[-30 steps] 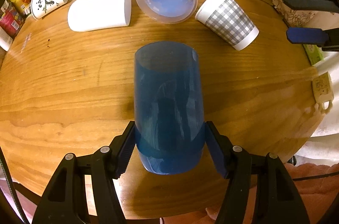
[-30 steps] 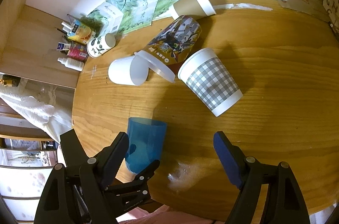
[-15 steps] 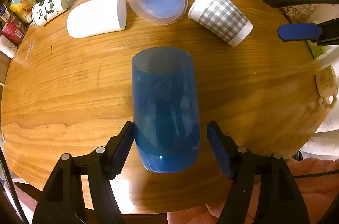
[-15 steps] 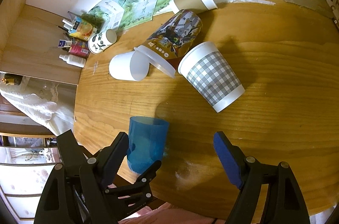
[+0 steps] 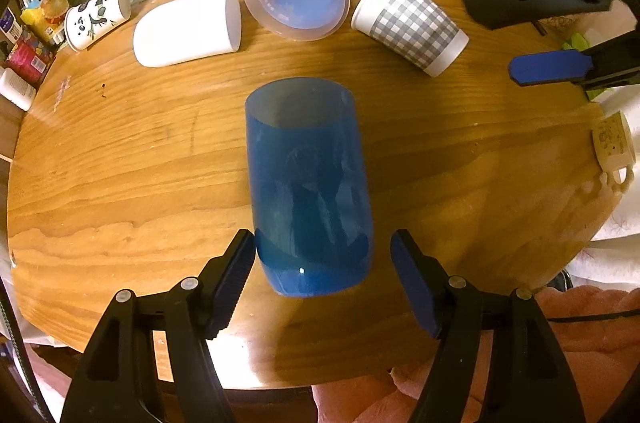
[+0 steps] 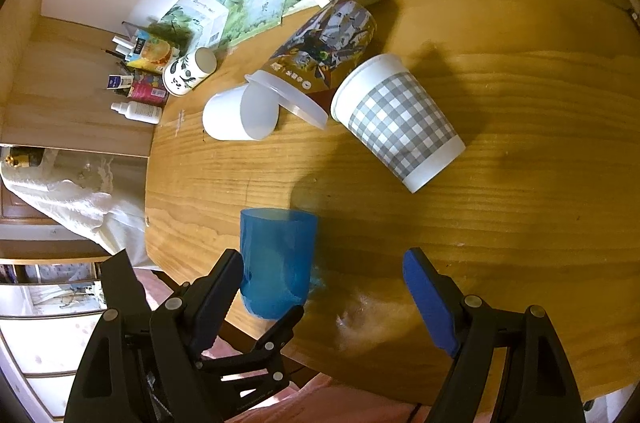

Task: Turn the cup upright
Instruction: 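Grasp the blue cup with the right gripper while the left gripper opens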

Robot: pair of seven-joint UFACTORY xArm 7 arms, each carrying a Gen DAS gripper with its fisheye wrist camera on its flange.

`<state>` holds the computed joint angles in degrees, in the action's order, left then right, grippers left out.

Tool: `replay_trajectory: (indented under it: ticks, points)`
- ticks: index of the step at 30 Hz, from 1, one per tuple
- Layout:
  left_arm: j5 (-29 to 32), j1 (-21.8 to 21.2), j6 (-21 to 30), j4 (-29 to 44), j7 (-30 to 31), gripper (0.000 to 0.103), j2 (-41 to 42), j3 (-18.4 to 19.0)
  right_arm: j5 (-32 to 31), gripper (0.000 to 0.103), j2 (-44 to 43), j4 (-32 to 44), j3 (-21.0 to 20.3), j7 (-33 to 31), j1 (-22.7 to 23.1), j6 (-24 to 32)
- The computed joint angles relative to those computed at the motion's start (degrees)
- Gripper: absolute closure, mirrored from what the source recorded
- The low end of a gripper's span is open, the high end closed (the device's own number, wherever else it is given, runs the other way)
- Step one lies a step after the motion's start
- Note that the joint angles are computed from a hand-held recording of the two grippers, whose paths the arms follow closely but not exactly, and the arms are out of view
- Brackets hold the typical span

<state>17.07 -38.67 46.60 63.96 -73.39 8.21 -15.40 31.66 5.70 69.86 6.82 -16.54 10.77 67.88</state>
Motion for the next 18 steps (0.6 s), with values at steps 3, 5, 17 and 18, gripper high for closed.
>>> replay_trajectory:
  ticks: [3, 5, 17, 18]
  points:
    - [0.2, 0.0, -0.3, -1.4, 0.5, 0.029, -1.6, -0.3, -0.1, 0.02, -0.6, -1.0, 0.2, 0.2, 0.3, -0.5]
    - [0.4, -0.1, 0.1, -2.2, 1.0, 0.029, -2.6, -0.6, -0.1, 0.02, -1.3, -2.2, 0.4, 1.0, 0.7, -1.3]
    - [1.7, 1.0, -0.5, -11.0, 1.3, 0.029, -10.4, -3.0, 4.1, 0.02, -6.0, -9.9, 1.8, 4.1, 4.8, -7.8]
    - [1.5, 1.2, -0.3, -12.0, 1.5, 0.029, -11.5, -3.3, 4.4, 0.02, -6.2, -10.4, 2.0, 4.4, 5.3, -8.6]
